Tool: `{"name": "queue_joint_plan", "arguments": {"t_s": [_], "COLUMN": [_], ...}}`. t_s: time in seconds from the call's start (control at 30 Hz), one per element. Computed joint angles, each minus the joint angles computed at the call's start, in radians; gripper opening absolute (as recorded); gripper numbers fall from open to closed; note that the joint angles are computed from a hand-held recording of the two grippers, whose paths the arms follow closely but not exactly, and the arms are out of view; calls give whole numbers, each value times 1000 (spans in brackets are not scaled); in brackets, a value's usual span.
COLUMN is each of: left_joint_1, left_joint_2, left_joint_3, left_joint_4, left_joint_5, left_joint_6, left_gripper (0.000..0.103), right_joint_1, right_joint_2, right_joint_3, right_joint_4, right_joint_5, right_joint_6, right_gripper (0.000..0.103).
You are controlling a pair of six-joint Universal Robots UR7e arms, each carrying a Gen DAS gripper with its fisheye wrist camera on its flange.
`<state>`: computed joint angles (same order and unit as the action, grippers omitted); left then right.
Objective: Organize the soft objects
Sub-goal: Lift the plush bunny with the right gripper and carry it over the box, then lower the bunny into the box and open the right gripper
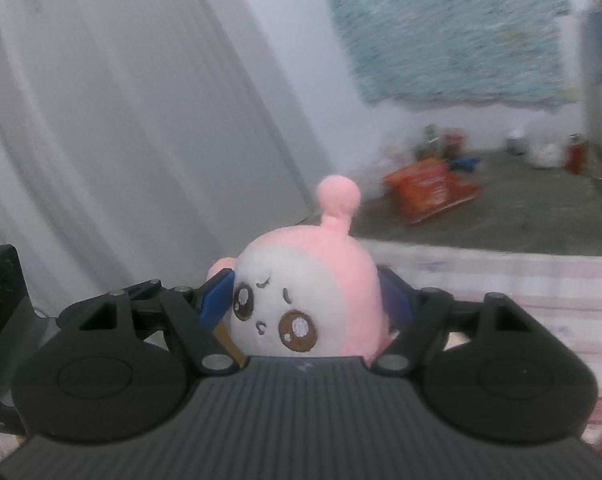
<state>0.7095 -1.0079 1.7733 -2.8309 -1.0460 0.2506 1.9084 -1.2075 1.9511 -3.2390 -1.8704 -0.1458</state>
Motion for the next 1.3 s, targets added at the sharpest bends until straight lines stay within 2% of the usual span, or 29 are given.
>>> {"name": "queue_joint_plan", "arguments": {"t_s": [0.1, 0.23, 0.37, 0.5, 0.7, 0.9, 1.07, 1.3], "left_joint_1": [45, 119, 214, 305, 384, 396, 404, 403], "left_joint_2": [-1, 43, 106, 160, 242, 294, 333, 348], "left_joint_3": [-29, -108, -227, -340, -465, -521, -571, -578], "left_joint_4": [28, 90, 180, 280, 394, 447, 483, 469], "left_joint_5": [38, 49, -2, -71, -116, -80, -65, -41], "left_joint_6": [-26, -74, -121, -151, -149, -156, -156, -142], "left_gripper": [94, 94, 94, 94, 92, 92, 92, 92], "right_joint_1": [12, 9, -6, -24, -74, -114, -119, -111], "right_joint_2": [97, 225, 362, 495, 627, 727, 797, 808], "right_joint_3": [-126, -298, -486, -675, -874, -1014, -1122, -1135], "right_joint_4": [130, 307, 482, 641, 807, 898, 958, 876], "right_joint_5": [45, 57, 46, 3, -78, -132, -212, -272], "right_joint_6": [49, 110, 170, 213, 237, 248, 207, 142], "right_gripper": [77, 77, 77, 77, 77, 79, 82, 85]}}
